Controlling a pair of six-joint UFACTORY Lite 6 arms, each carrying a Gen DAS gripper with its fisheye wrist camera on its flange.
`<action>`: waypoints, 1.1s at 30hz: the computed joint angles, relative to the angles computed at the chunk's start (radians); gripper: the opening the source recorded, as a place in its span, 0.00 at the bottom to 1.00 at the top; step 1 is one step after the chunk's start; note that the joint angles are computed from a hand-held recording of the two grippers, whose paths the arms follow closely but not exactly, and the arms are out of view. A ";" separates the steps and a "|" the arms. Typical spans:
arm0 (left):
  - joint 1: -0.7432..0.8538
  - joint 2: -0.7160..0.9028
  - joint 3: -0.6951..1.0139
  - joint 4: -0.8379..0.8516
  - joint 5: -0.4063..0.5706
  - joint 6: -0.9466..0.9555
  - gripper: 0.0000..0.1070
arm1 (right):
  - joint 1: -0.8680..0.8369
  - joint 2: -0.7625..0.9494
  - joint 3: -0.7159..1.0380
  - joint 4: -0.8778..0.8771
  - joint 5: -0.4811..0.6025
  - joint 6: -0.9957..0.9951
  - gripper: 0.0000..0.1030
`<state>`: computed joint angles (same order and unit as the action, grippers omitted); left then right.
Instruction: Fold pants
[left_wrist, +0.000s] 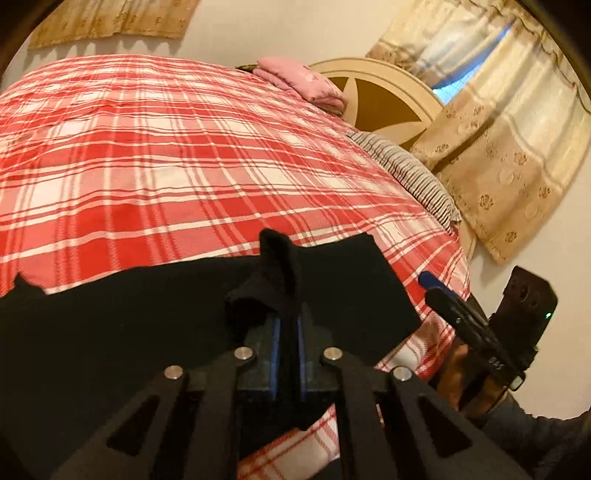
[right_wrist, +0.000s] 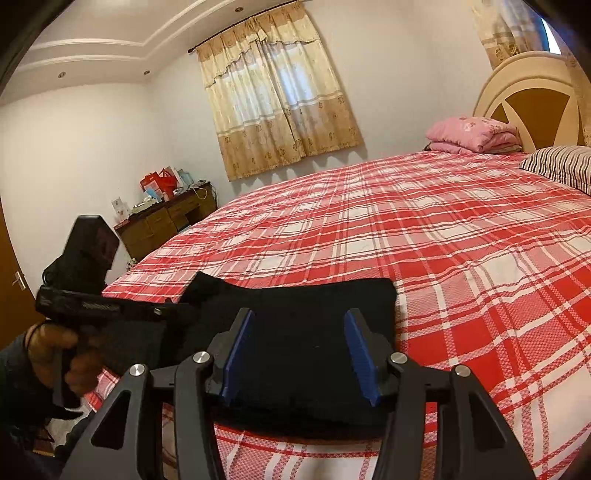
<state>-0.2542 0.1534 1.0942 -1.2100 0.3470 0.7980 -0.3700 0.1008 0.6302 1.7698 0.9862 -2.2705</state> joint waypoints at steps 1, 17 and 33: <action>0.006 -0.011 -0.012 0.008 0.000 -0.009 0.07 | 0.004 -0.008 -0.004 -0.003 0.000 0.001 0.52; -0.018 0.110 -0.026 0.087 -0.092 -0.053 0.17 | 0.210 0.070 0.058 -0.023 -0.342 0.027 0.53; 0.094 -0.136 -0.219 0.124 -0.103 -0.040 0.58 | 0.605 -0.164 -0.131 0.132 -0.501 -0.230 0.53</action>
